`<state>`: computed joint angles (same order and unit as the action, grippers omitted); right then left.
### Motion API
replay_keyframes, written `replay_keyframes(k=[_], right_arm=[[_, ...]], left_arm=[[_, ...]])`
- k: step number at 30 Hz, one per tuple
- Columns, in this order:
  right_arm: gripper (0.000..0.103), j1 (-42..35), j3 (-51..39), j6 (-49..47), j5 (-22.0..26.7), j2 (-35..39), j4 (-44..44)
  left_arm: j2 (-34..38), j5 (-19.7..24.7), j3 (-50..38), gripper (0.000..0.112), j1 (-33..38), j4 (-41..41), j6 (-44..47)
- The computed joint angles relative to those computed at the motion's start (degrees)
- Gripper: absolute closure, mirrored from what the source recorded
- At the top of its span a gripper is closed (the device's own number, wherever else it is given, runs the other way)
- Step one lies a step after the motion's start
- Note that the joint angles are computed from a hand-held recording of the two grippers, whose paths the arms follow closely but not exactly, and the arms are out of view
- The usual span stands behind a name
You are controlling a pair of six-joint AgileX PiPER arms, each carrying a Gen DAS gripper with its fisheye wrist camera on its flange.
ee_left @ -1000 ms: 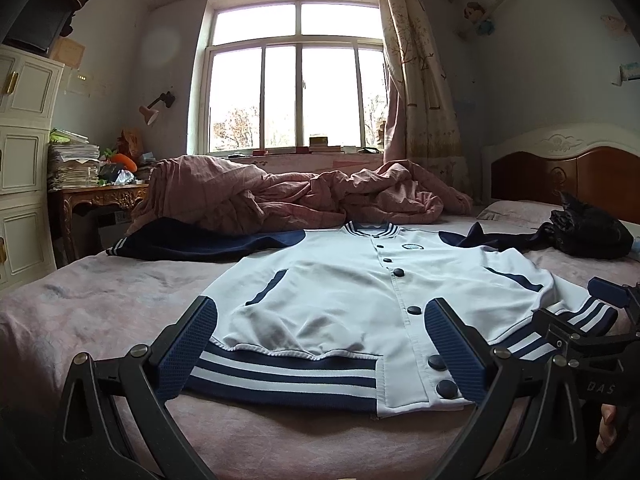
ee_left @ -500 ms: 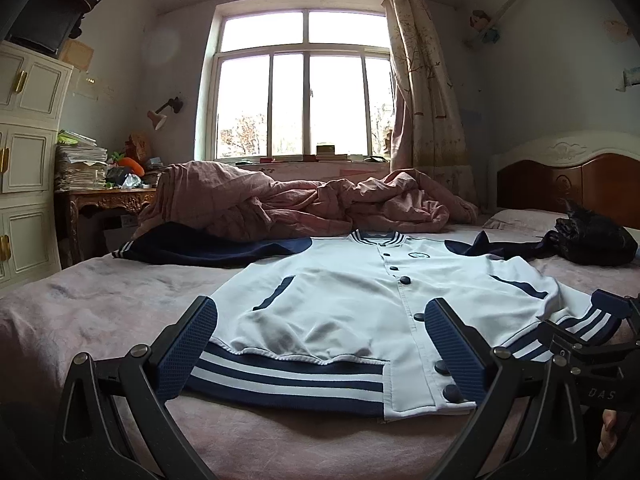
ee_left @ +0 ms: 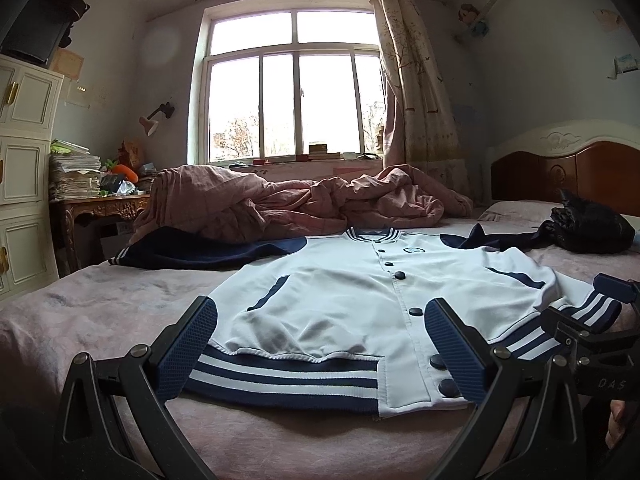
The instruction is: Fold large clothes
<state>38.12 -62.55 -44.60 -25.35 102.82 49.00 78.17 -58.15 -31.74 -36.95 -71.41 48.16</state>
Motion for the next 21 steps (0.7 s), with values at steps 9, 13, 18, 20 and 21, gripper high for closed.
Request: replay_keyframes(k=[9,13,18,20,21], right_arm=[[0.000,-0.17,1.71,3.58,-1.60,-0.76,-2.65],[0.000,-1.09,2.60,8.54,-0.41,-1.54,-6.80],[0.000,-2.01,2.50,11.92,1.77,-1.82,-9.19],[0.000,-2.54,2.80,15.12,2.27,-1.99,-11.78],[0.000,-2.83,3.10,17.11,2.41,-2.18,-13.31]], left_arm=[[-0.54,0.01,0.37,0.009,-0.32,0.26,-0.46],[-0.73,0.76,0.16,0.009,-0.05,-0.27,0.09],[-1.07,1.04,0.47,0.009,0.06,-0.16,-0.31],[-1.02,1.13,0.52,0.009,0.20,-0.29,-0.25],[-1.04,1.40,0.56,0.009,0.30,-0.19,-0.30]])
